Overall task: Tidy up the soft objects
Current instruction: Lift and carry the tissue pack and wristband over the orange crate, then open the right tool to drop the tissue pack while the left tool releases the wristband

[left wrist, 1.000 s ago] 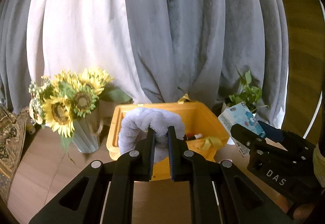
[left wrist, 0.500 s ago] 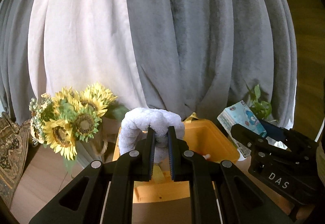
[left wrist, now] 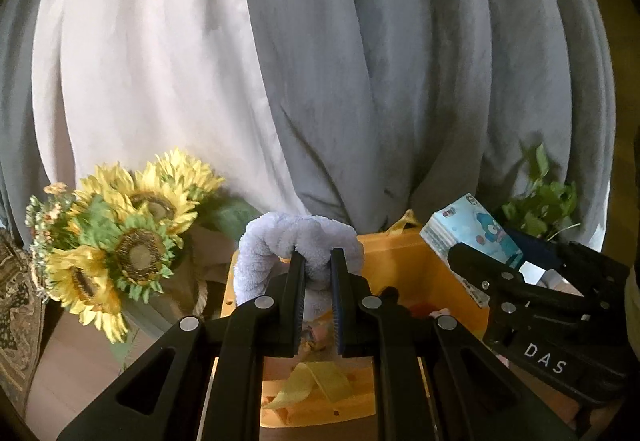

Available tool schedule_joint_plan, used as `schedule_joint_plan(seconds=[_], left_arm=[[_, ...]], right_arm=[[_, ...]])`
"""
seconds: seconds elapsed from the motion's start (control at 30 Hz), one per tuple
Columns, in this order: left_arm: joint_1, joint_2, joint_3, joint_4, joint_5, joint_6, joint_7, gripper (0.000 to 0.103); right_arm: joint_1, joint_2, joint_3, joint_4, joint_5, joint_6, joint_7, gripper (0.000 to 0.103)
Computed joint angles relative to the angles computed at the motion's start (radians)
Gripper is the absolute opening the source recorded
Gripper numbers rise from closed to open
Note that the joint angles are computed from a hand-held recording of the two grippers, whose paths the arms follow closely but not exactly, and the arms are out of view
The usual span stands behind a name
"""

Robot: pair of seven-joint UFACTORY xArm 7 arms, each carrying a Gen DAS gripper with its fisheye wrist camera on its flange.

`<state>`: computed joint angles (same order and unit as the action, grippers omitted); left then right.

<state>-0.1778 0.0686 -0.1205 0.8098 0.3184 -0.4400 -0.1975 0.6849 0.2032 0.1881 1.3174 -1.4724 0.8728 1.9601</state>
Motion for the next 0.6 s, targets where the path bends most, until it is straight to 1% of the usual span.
schedule_joint_plan(seconds=[0.13, 0.33, 0.43, 0.5, 0.53, 0.57, 0.6], left_arm=[[0.012, 0.063, -0.013, 0.060, 0.026, 0.038, -0.013, 0.013], [0.041, 0.145, -0.053, 0.140, 0.032, 0.094, -0.004, 0.014], [0.104, 0.177, -0.114, 0.171, 0.078, 0.116, -0.036, 0.016], [0.125, 0.194, -0.139, 0.188, 0.091, 0.132, -0.042, 0.023], [0.090, 0.195, -0.110, 0.185, 0.059, 0.126, -0.018, 0.025], [0.056, 0.195, -0.082, 0.182, 0.024, 0.124, 0.007, 0.030], [0.052, 0.195, -0.080, 0.181, 0.012, 0.124, 0.017, 0.035]], right_arm=[[-0.026, 0.041, -0.020, 0.030, 0.023, -0.062, -0.026, 0.060], [-0.042, 0.096, -0.059, 0.070, 0.070, -0.140, -0.078, 0.060], [-0.044, 0.114, -0.078, 0.080, 0.088, -0.169, -0.087, 0.060], [-0.045, 0.122, -0.090, 0.084, 0.089, -0.187, -0.086, 0.062], [-0.044, 0.125, -0.095, 0.086, 0.093, -0.189, -0.089, 0.066], [-0.043, 0.127, -0.099, 0.086, 0.096, -0.190, -0.089, 0.067], [-0.040, 0.129, -0.102, 0.089, 0.100, -0.185, -0.092, 0.067]])
